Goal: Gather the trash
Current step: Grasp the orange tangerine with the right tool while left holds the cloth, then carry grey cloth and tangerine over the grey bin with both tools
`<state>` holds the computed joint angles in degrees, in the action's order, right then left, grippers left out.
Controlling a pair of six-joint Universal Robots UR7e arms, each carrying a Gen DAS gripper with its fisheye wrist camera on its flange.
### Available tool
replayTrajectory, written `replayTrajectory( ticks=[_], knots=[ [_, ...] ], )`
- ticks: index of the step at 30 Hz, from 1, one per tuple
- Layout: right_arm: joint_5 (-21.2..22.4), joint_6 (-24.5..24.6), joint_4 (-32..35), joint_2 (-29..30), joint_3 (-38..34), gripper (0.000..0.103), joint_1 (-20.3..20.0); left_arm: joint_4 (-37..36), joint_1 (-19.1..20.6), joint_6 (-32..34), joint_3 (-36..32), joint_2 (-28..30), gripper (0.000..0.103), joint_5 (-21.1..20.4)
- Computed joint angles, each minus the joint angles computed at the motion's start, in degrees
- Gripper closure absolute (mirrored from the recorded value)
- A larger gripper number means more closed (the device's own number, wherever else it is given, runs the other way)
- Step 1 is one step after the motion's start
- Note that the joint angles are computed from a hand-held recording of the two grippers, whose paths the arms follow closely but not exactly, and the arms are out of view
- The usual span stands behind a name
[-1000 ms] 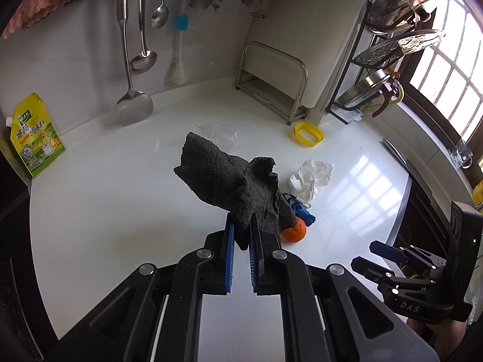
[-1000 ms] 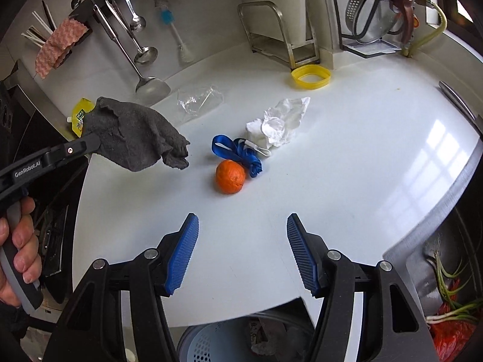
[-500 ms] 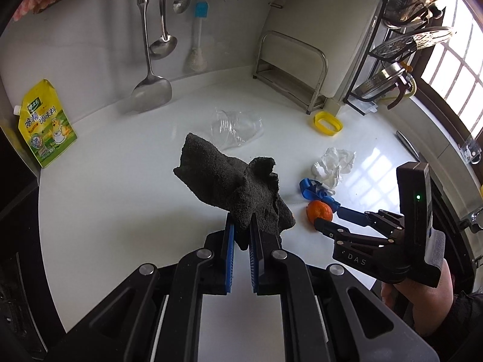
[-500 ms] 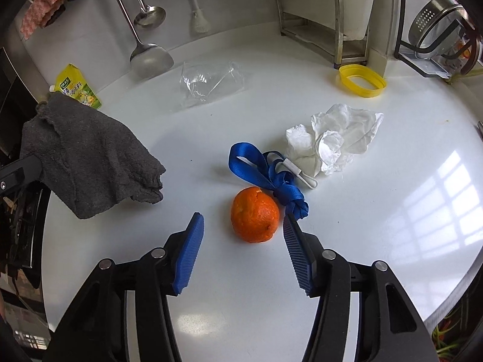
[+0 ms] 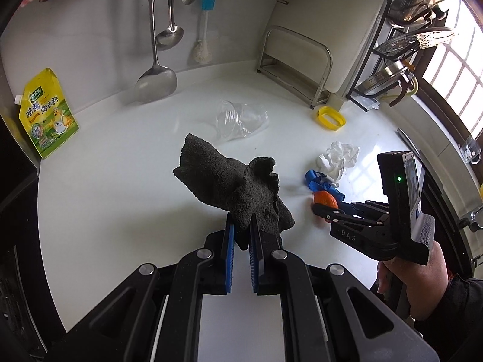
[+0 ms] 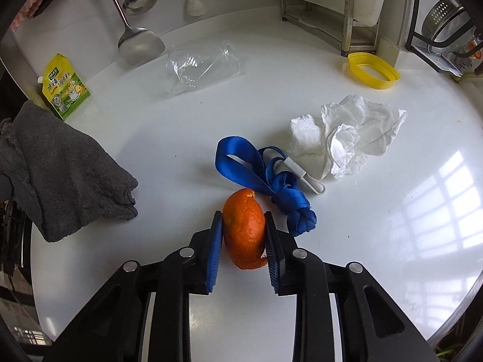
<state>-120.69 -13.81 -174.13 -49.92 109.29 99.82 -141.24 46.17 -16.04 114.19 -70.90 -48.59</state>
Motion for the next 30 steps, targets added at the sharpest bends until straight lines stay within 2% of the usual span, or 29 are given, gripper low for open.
replayTrajectory(
  ticks=[13, 30],
  knots=[
    [4.50, 3.52, -1.65, -7.44, 7.13, 0.081, 2.45, 0.60, -2.04, 0.10, 1.24, -1.27, 0.094, -0.47],
    [3.45, 6.86, -4.28, -18.62, 18.49, 0.081, 5.32, 2.36, -6.44, -0.99, 4.36, -3.45, 0.094, -2.18]
  ],
)
